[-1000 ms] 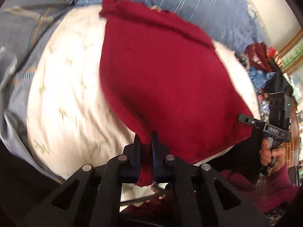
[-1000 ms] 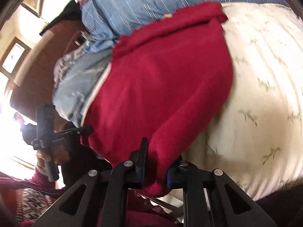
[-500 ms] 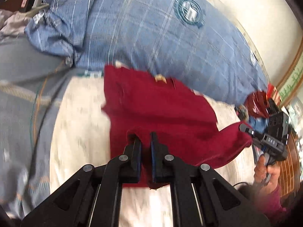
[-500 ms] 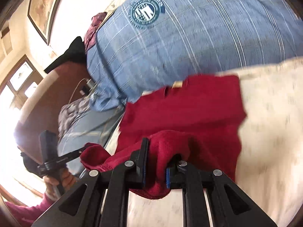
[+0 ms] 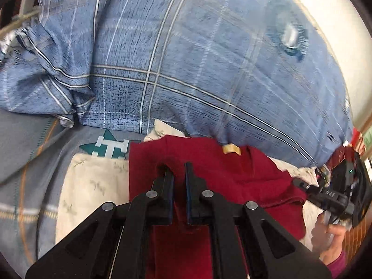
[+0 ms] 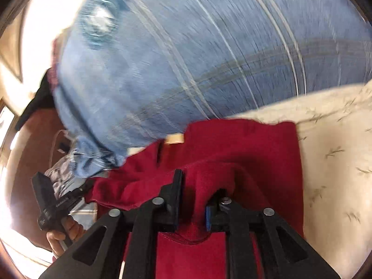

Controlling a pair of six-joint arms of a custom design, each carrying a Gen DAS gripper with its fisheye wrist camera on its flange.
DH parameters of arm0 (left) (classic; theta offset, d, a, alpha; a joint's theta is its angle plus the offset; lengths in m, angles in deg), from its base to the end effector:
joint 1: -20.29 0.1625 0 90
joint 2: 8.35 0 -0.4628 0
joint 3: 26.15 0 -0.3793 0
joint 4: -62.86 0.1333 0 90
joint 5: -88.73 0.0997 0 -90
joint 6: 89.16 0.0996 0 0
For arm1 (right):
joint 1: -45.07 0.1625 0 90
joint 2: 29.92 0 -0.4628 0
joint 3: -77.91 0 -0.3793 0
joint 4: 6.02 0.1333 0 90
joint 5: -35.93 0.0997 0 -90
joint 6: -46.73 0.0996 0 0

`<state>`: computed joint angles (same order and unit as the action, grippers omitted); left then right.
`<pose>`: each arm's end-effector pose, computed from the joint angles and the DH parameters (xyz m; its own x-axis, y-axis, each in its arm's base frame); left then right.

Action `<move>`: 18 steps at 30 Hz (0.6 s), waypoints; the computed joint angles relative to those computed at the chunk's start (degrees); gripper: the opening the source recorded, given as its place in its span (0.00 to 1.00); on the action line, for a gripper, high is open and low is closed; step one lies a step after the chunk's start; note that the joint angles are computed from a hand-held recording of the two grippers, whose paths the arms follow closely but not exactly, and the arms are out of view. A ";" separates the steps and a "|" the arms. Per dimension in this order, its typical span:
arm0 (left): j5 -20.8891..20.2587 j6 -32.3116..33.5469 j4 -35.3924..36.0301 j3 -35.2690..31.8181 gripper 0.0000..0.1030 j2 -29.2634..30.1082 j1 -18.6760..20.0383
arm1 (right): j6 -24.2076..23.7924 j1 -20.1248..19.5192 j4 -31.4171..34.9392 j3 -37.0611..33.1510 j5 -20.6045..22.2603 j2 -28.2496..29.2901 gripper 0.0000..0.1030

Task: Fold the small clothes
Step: 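Lift the hem with both grippers and fold it toward the collar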

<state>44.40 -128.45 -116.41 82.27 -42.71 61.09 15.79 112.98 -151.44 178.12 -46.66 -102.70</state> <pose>-0.3211 -0.5473 0.0180 -0.9259 -0.0848 -0.3681 0.1862 0.7453 -0.6402 -0.0932 -0.6184 0.3894 -0.9784 -0.1489 0.1436 -0.1993 0.8647 -0.4611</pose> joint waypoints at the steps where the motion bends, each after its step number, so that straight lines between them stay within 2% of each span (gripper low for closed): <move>1: -0.94 -0.06 1.01 -0.89 0.08 0.06 0.82 | 1.46 0.16 1.07 -1.84 -1.77 1.47 0.17; 2: -1.73 -0.10 1.61 -1.54 0.08 0.20 1.59 | 2.41 -0.13 2.35 -2.80 -1.30 1.90 0.17; 4: -2.88 0.47 1.05 -1.87 0.08 0.29 2.24 | 4.10 -1.59 5.57 -4.21 3.06 1.67 0.22; 6: -3.27 1.40 0.13 -1.79 0.09 0.33 2.24 | 3.74 -2.67 6.30 -4.21 6.90 0.68 0.25; 7: -2.68 1.49 0.39 -1.90 0.12 0.39 2.07 | 3.53 -2.93 5.13 -3.56 7.70 -0.20 0.40; 9: -2.67 1.25 0.57 -1.89 0.15 0.32 1.94 | 4.67 -3.16 -2.42 -0.91 7.91 -2.00 0.60; 11: -2.99 1.01 0.62 -1.91 0.20 0.25 1.96 | 4.70 -4.05 -4.95 0.42 10.67 -3.48 0.60; 12: -3.05 1.28 0.47 -1.83 0.27 0.24 1.81 | 3.65 -4.09 -4.17 0.67 11.05 -4.11 0.59; 13: -3.00 1.47 0.18 -1.82 0.46 0.26 1.71 | 1.70 -3.71 -3.49 1.30 10.55 -4.81 0.58; 15: 0.82 1.20 -1.78 -1.55 0.71 0.81 0.80 | -2.75 -2.61 -3.75 3.23 8.71 -5.50 0.56; 16: 2.31 1.87 -4.20 -1.40 0.74 1.29 0.49 | -5.51 -1.73 -3.32 4.14 7.23 -5.49 0.53; 18: 1.48 2.03 -4.86 -1.72 0.74 1.28 0.96 | -9.94 0.46 -3.01 5.09 2.32 -4.27 0.48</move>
<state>45.88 -126.41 -121.27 80.55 -41.43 62.05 5.85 113.43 -154.45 183.21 -44.34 -106.97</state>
